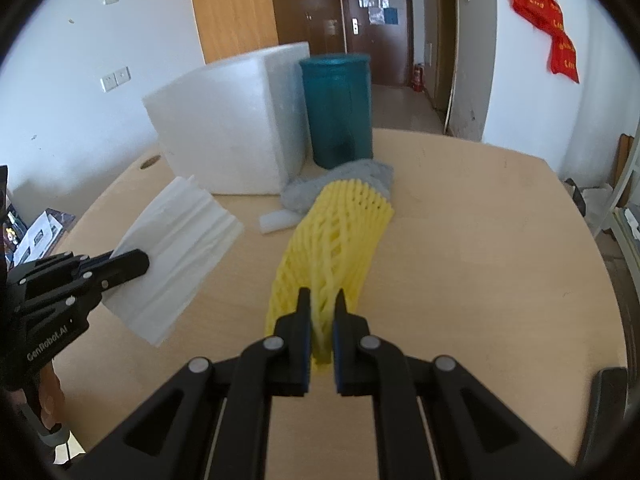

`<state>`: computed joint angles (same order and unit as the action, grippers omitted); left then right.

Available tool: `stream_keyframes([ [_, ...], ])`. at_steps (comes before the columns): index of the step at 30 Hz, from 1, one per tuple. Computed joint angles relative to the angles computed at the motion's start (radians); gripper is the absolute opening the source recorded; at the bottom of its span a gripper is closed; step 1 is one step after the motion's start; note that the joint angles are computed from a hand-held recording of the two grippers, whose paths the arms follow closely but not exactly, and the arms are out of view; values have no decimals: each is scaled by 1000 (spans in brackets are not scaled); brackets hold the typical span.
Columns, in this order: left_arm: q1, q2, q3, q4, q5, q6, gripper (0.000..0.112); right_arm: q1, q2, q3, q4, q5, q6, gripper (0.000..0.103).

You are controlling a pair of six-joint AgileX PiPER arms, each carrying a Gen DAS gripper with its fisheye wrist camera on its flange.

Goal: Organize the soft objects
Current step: 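Lift the paper towel and yellow sleeve and carry both over the foam box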

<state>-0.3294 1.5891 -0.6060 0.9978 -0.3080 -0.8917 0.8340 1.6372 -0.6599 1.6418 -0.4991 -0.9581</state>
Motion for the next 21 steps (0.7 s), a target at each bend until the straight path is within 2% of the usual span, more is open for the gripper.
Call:
stream_keyframes([
  [11, 56, -159, 75, 54, -18, -58, 5, 123, -70, -15, 48, -113, -15, 11],
  [13, 73, -184, 75, 116, -21, -123, 5, 145, -72, -28, 56, -133, -23, 11],
  [21, 118, -286, 86, 215, -19, -242, 5, 166, -89, -91, 68, -172, -91, 11],
])
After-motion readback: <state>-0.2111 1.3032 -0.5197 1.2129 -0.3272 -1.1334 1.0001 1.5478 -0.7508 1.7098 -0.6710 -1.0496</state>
